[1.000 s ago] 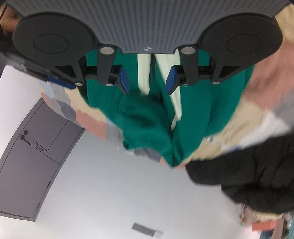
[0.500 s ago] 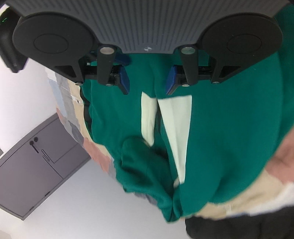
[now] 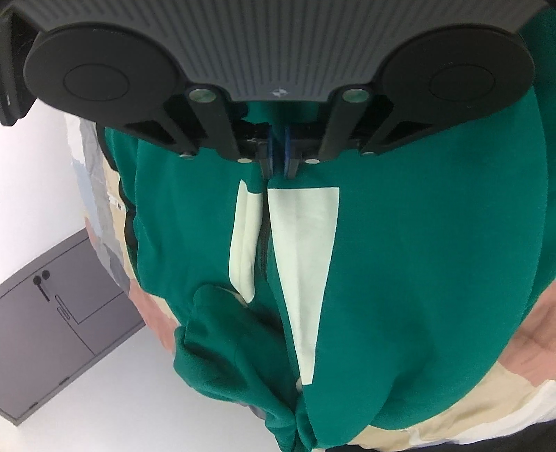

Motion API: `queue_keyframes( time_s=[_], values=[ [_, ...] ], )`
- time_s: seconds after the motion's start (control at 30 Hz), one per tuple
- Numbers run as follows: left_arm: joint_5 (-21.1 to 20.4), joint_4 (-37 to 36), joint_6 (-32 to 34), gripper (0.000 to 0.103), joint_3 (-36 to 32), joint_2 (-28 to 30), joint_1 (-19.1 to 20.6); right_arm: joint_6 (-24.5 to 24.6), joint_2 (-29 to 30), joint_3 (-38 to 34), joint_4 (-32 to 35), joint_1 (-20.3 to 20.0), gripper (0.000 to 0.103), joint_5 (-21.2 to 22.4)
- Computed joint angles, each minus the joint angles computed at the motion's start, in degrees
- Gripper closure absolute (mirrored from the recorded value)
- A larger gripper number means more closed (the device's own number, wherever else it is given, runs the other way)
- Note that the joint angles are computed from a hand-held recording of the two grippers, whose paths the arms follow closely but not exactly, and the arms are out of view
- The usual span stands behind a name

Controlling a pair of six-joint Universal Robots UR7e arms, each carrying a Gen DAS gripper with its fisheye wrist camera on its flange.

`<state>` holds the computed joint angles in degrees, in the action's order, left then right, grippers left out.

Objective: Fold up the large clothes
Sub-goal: 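Pull the hoodie body with the left tool while the right tool holds the fabric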

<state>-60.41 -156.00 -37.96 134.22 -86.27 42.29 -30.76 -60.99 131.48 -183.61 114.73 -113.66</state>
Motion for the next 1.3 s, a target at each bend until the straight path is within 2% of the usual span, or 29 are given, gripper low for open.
queue_keyframes(
  time_s=[0.07, 0.17, 0.27, 0.33, 0.4, 0.57, 0.67, 0.8, 0.83, 0.87, 0.9, 0.93, 1.0, 1.1, 1.13, 1.17, 1.23, 1.27, 1.3],
  values=[
    [0.6, -0.7, 0.1, 0.099, 0.3, -0.5, -0.6, -0.1, -0.1, 0.3, -0.9, 0.6, 0.086, -1.0],
    [1.6, -2.1, -0.7, 0.100, 1.3, -2.3, -1.5, -0.3, -0.5, 0.7, -1.8, 1.2, 0.098, -2.9],
    [3.1, -4.9, -1.6, 0.100, 2.9, -5.0, -2.7, -1.4, -1.2, 1.3, -3.5, 1.8, 0.100, -4.1],
    [4.4, -7.2, -2.2, 0.100, 4.0, -7.2, -3.6, -1.6, -2.1, 1.9, -5.5, 2.0, 0.100, -3.3],
    [5.9, -8.2, -3.1, 0.100, 4.7, -9.6, -4.4, -2.2, -2.8, 2.6, -10.0, 2.9, 0.100, -4.0],
    [12.5, -7.4, -5.8, 0.100, 5.7, -16.3, -6.0, 3.0, -7.7, 3.8, -15.3, 1.8, 0.100, -2.6],
    [16.8, -4.8, -7.3, 0.100, 5.2, -18.5, -6.6, 7.5, -10.5, 4.4, -11.2, -0.1, 0.100, 0.0],
    [20.0, -0.9, -10.4, 0.100, 4.8, -20.9, -6.8, 10.6, -10.2, 4.4, -7.2, -1.0, 0.096, 3.9],
    [21.0, 0.0, -11.1, 0.100, 4.8, -20.9, -7.0, 10.8, -9.8, 3.9, -4.6, -1.2, 0.091, 5.2],
    [21.9, 1.7, -12.1, 0.100, 5.1, -21.5, -7.4, 10.4, -9.1, 3.2, -2.4, -1.3, 0.070, 5.7],
    [22.0, 2.4, -12.7, 0.100, 5.4, -21.8, -7.4, 9.7, -8.4, 2.8, -0.9, -1.0, 0.059, 5.8],
    [21.3, 2.3, -13.0, 0.100, 5.4, -21.5, -6.9, 8.8, -8.0, 3.2, -0.9, -0.2, 0.047, 5.7],
    [18.0, -0.7, -12.2, 0.099, 5.8, -21.0, -5.3, 6.5, -7.3, 3.5, -0.6, 1.5, 0.050, 4.6],
    [10.5, -7.0, -11.5, 0.099, 6.6, -19.8, -1.5, 4.4, -6.4, 2.8, 3.1, 2.8, 0.049, 2.3],
    [9.7, -7.1, -11.5, 0.094, 6.5, -19.5, -1.1, 3.6, -6.5, 2.7, 4.4, 2.8, 0.043, 2.2],
    [9.6, -6.7, -11.3, 0.089, 6.3, -19.2, -1.3, 3.2, -6.5, 2.7, 5.9, 2.7, 0.032, 2.6],
    [9.8, -5.5, -10.8, 0.054, 6.0, -18.7, -1.9, 2.2, -6.6, 2.5, 9.5, 2.8, 0.025, 3.1],
    [9.6, -5.1, -10.2, 0.049, 5.9, -18.5, -2.3, 1.0, -5.9, 2.5, 10.1, 3.5, 0.025, 1.5],
    [9.2, -5.2, -9.3, 0.048, 5.9, -18.2, -2.5, -0.3, -5.2, 3.2, 9.0, 4.6, 0.025, -0.9]
  ],
)
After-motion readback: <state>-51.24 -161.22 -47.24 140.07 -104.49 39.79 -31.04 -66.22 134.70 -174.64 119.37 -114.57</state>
